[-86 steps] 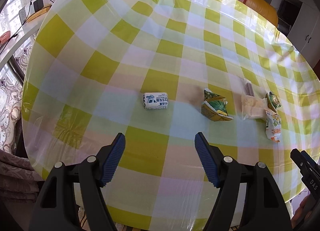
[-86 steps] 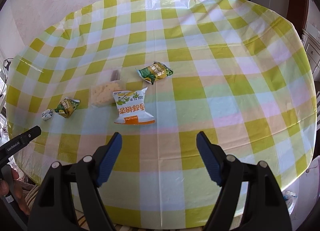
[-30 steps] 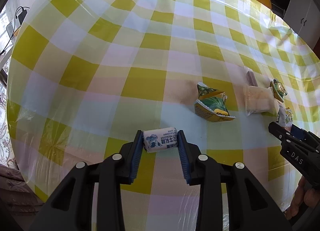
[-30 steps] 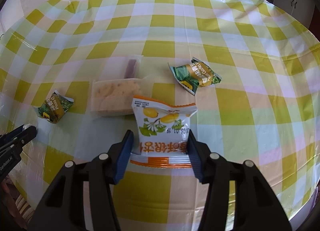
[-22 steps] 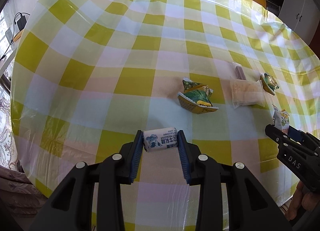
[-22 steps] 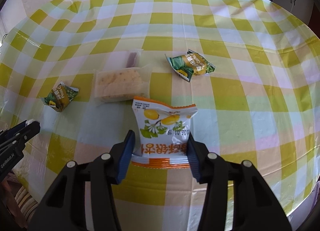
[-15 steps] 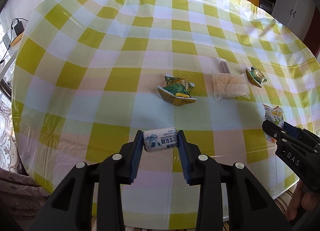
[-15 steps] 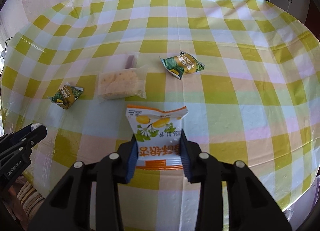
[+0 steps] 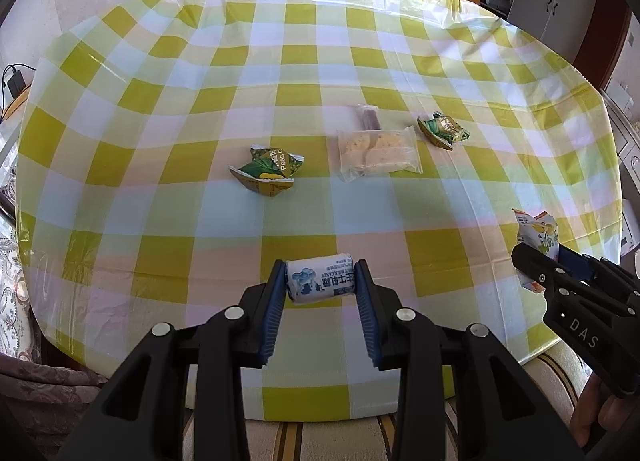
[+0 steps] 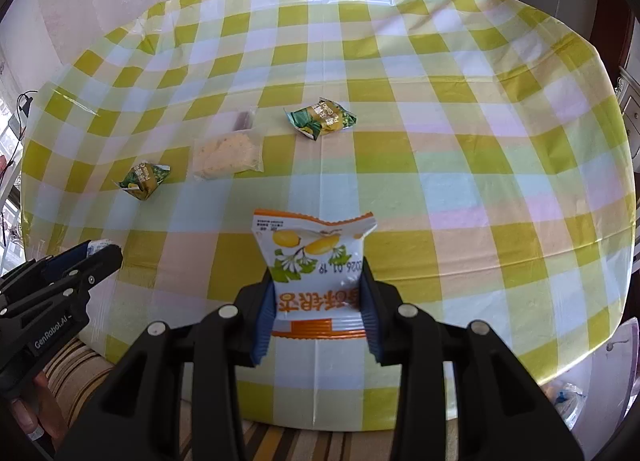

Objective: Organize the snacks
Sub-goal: 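Carry both snacks over the white box and open both tools to drop them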

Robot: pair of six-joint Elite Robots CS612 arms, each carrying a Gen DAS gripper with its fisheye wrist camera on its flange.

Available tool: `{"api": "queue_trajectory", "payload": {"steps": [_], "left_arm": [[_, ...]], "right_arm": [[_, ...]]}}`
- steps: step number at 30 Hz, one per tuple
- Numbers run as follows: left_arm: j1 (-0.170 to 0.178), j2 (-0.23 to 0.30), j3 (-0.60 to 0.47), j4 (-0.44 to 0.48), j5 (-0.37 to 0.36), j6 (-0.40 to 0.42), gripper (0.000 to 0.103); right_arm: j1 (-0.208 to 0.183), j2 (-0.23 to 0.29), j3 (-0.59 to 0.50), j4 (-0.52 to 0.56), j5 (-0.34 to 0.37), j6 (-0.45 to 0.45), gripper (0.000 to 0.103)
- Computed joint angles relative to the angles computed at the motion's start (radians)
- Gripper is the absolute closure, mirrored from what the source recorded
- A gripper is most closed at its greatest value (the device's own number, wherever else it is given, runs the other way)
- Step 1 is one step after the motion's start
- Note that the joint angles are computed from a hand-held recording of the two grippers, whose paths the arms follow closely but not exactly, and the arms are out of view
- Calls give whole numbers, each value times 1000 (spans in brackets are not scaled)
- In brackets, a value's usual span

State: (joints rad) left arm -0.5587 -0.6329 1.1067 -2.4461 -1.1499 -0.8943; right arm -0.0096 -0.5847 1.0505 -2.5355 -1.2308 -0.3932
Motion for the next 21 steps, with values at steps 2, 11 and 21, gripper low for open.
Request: {"api": "queue_trajectory", "payload": {"steps": [2, 11, 21], "left_arm": [[-6, 4, -10, 2, -2, 12, 69], [-28, 27, -65, 13, -32, 73, 69], [-53, 76, -163, 22, -112, 163, 69]], "right_arm": [[-7, -9, 13, -6, 1, 0, 65], [-39, -43, 67, -28, -3, 5, 65], [-86, -71, 111, -56, -9, 39, 65]]}}
